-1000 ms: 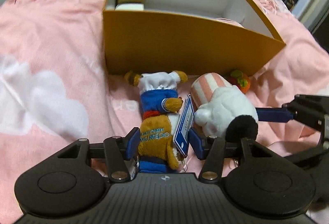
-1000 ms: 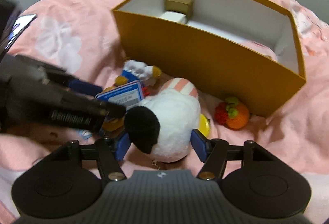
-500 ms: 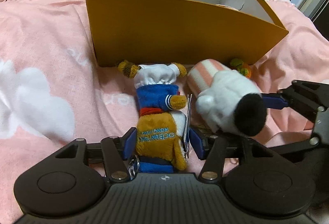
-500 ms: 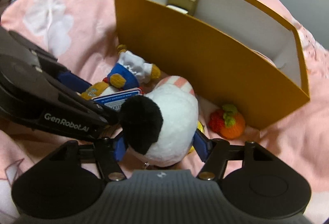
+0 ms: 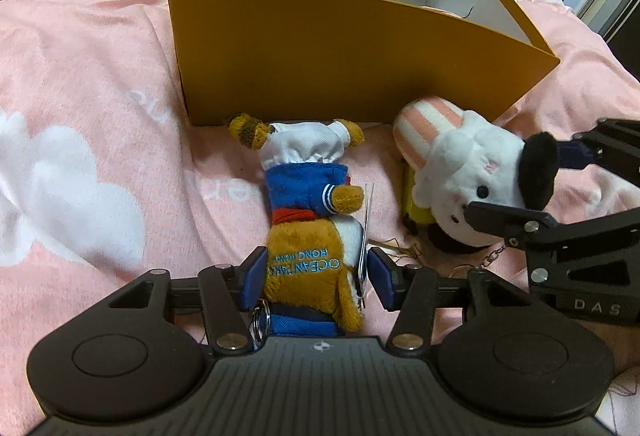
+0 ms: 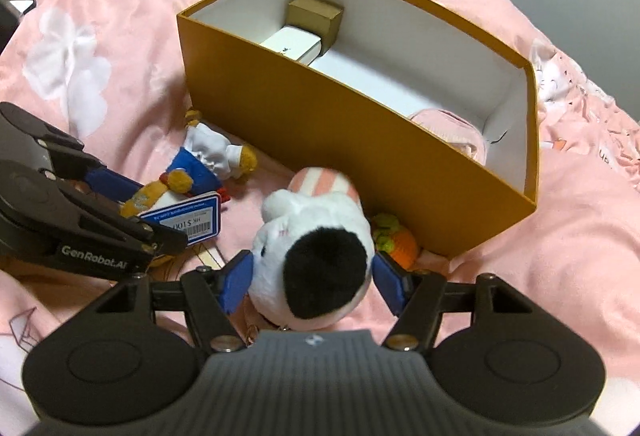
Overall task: Organize objects
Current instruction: 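Grasp the duck plush with the left gripper while the right gripper grasps the white plush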
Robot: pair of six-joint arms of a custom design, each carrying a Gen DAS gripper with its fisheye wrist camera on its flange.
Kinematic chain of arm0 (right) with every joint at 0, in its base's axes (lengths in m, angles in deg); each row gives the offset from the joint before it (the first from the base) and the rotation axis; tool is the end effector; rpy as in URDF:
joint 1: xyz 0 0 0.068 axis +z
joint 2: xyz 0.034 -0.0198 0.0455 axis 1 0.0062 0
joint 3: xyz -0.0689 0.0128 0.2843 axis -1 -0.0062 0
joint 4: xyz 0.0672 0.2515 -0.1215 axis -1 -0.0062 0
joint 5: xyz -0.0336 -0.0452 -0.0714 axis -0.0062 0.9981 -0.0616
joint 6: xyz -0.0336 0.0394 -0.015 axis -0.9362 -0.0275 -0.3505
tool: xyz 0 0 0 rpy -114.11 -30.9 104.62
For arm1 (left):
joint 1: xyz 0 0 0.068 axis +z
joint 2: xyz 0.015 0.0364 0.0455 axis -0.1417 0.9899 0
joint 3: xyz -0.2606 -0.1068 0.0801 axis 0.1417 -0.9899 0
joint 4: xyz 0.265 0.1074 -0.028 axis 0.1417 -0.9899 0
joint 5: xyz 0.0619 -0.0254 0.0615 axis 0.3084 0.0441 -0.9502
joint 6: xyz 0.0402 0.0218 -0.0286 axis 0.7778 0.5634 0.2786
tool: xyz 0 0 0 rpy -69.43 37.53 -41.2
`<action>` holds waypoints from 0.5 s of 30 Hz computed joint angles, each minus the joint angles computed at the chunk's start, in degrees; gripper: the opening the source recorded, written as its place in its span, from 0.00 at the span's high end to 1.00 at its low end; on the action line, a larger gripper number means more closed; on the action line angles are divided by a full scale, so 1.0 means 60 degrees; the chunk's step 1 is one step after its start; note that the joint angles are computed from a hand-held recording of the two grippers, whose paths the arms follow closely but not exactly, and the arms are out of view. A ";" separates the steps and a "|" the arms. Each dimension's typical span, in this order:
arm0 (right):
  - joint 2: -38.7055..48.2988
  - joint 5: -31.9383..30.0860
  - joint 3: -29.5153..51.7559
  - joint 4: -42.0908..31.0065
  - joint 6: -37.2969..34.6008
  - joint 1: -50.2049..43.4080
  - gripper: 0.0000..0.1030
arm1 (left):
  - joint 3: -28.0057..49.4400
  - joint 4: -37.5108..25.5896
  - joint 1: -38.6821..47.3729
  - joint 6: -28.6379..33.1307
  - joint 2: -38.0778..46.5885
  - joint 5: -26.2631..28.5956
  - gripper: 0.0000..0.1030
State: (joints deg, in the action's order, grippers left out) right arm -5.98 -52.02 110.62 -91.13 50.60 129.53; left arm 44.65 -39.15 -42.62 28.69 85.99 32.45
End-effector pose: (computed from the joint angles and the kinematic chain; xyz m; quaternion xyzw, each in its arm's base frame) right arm 0.1993 0.1526 0.1303 -0.1809 0.9405 -0.0196 0.2870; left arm 0.2629 -0.1850 0.0903 0.1877 0.9515 -0.1426 0.1979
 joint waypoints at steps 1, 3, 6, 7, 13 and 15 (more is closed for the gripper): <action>0.0081 -0.0340 0.0016 0.0025 -0.0036 -0.0235 0.36 | 0.0004 -0.0017 0.0008 0.0018 -0.0002 0.0014 0.40; 0.0268 -0.0736 -0.0033 0.0247 0.0033 -0.0552 0.35 | 0.0003 -0.0043 0.0042 0.0033 -0.0013 0.0058 0.41; -0.0019 -0.1391 -0.0286 0.0394 0.0435 -0.1085 0.39 | -0.0068 -0.0070 0.0026 0.0126 -0.0157 0.0060 0.44; -0.0157 -0.1579 -0.0350 0.0380 0.0528 -0.1237 0.41 | -0.0138 -0.0041 0.0000 0.0194 -0.0270 0.0057 0.44; -0.1316 -0.2367 -0.0689 0.0000 0.1123 -0.1540 0.44 | -0.0575 -0.0153 0.0343 0.0055 -0.1190 0.0630 0.48; -0.1889 -0.2356 -0.0787 -0.0250 0.1151 -0.1446 0.44 | -0.0558 -0.0264 0.0600 0.0061 -0.1506 0.1005 0.50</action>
State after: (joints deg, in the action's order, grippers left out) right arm -17.32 -66.15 105.90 -92.63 57.51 120.86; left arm 41.30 -40.73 -39.02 29.06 76.95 38.48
